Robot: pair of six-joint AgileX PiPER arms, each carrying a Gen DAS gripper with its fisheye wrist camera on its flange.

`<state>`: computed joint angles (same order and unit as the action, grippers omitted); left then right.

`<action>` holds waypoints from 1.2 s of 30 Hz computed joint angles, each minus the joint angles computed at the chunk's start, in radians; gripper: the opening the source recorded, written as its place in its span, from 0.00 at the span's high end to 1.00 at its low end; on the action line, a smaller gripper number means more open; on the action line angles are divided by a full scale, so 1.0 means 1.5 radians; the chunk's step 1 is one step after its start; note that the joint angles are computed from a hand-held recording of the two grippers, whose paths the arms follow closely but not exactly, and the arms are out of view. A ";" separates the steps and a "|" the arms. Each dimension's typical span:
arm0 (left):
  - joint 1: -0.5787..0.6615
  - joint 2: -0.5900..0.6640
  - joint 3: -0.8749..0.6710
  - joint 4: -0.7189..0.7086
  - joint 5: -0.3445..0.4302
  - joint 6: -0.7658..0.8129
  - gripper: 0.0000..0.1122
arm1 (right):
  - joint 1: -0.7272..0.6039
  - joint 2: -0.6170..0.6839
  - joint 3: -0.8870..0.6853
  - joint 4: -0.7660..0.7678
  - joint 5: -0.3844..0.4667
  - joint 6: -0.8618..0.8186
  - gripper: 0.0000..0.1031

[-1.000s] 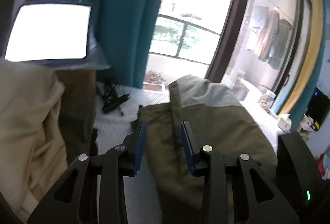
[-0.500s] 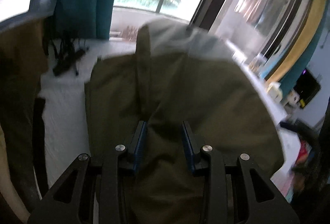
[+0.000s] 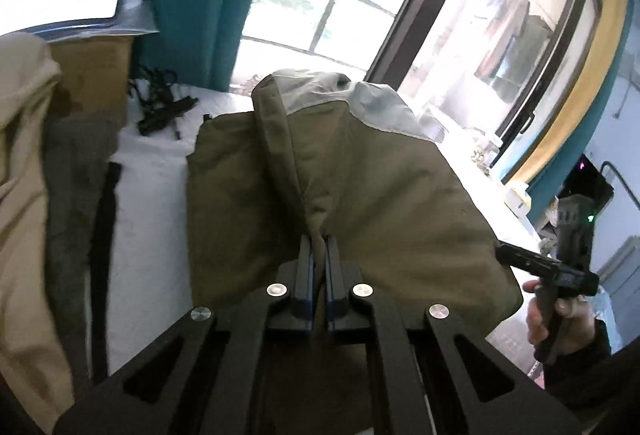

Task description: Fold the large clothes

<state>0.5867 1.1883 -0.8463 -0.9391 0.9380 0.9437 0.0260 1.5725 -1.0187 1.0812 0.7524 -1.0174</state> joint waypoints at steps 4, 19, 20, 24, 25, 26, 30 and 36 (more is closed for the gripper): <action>-0.031 0.051 0.020 0.060 -0.053 -0.010 0.96 | 0.022 0.031 0.011 0.042 -0.013 -0.060 0.01; 0.038 0.046 -0.032 -0.023 0.012 -0.041 0.45 | 0.069 0.028 0.011 -0.003 -0.096 -0.053 0.01; 0.037 0.050 -0.040 -0.026 0.006 -0.048 0.37 | 0.071 0.028 0.007 -0.014 -0.096 -0.043 0.01; -0.019 0.086 -0.078 0.055 -0.060 -0.124 0.36 | 0.082 0.024 -0.012 -0.062 -0.098 0.004 0.01; -0.016 0.109 -0.089 0.053 -0.058 -0.113 0.36 | 0.081 0.021 -0.013 -0.068 -0.099 0.006 0.01; -0.020 0.128 -0.098 0.060 -0.063 -0.113 0.36 | 0.079 0.017 -0.013 -0.069 -0.100 0.004 0.01; -0.023 0.213 -0.121 0.078 -0.100 -0.129 0.36 | 0.066 0.018 -0.018 -0.054 -0.095 -0.013 0.01; -0.008 0.314 -0.160 -0.014 -0.011 -0.056 0.36 | 0.054 0.041 -0.048 -0.051 -0.082 -0.003 0.01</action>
<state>0.5750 1.6597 -1.0860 -0.9608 0.9208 0.8592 0.1069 1.6336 -1.0911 1.0052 0.6295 -1.0217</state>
